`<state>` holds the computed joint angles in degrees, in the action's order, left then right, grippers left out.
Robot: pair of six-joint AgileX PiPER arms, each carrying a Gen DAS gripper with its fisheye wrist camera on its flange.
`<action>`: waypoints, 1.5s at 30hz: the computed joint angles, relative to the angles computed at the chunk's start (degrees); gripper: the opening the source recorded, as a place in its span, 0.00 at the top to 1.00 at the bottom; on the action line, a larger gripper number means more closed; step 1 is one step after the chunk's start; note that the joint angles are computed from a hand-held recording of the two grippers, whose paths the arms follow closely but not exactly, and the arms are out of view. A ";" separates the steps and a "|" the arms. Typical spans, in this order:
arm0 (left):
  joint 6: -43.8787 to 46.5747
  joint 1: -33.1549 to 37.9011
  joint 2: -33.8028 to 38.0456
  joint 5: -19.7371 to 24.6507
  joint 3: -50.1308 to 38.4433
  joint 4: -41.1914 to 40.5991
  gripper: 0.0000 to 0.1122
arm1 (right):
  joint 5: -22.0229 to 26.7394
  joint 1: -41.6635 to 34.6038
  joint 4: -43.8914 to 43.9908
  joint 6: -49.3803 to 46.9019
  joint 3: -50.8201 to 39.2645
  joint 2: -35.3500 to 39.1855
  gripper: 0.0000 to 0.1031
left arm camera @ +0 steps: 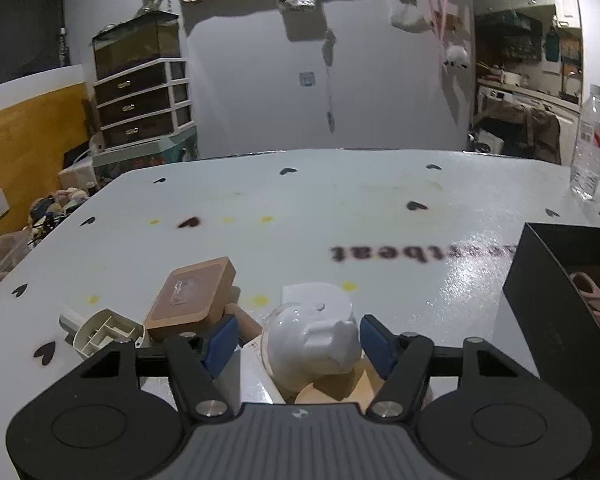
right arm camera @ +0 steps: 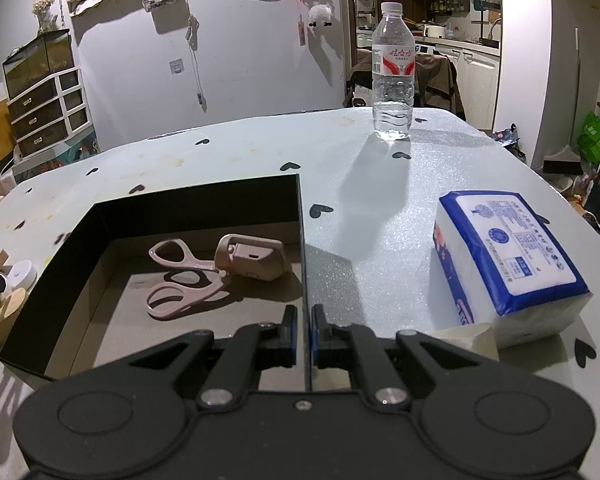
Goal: Organize rigid objects
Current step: 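Move the left tool back and grasp the white round cap, then carry the white cap with the left tool into the black box and release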
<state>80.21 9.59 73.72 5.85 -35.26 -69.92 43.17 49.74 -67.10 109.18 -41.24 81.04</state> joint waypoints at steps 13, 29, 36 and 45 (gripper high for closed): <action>-0.10 4.29 -1.92 7.50 -0.33 0.41 0.54 | -0.08 -0.01 0.12 -0.16 -0.06 -0.09 0.93; -0.71 8.93 -6.43 29.29 -5.18 -3.01 0.54 | 0.96 1.20 -1.62 2.67 1.29 -1.58 0.96; -6.12 0.83 -3.34 35.82 -8.72 -1.01 0.54 | 1.25 2.18 -2.72 3.98 2.74 -3.37 0.96; -18.18 -11.64 6.95 39.87 -16.07 4.81 0.54 | 0.19 1.73 -3.84 4.40 3.60 -3.94 0.95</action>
<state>62.03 -2.05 80.67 45.72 -51.33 -65.11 43.35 51.47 -70.94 113.58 -37.65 77.10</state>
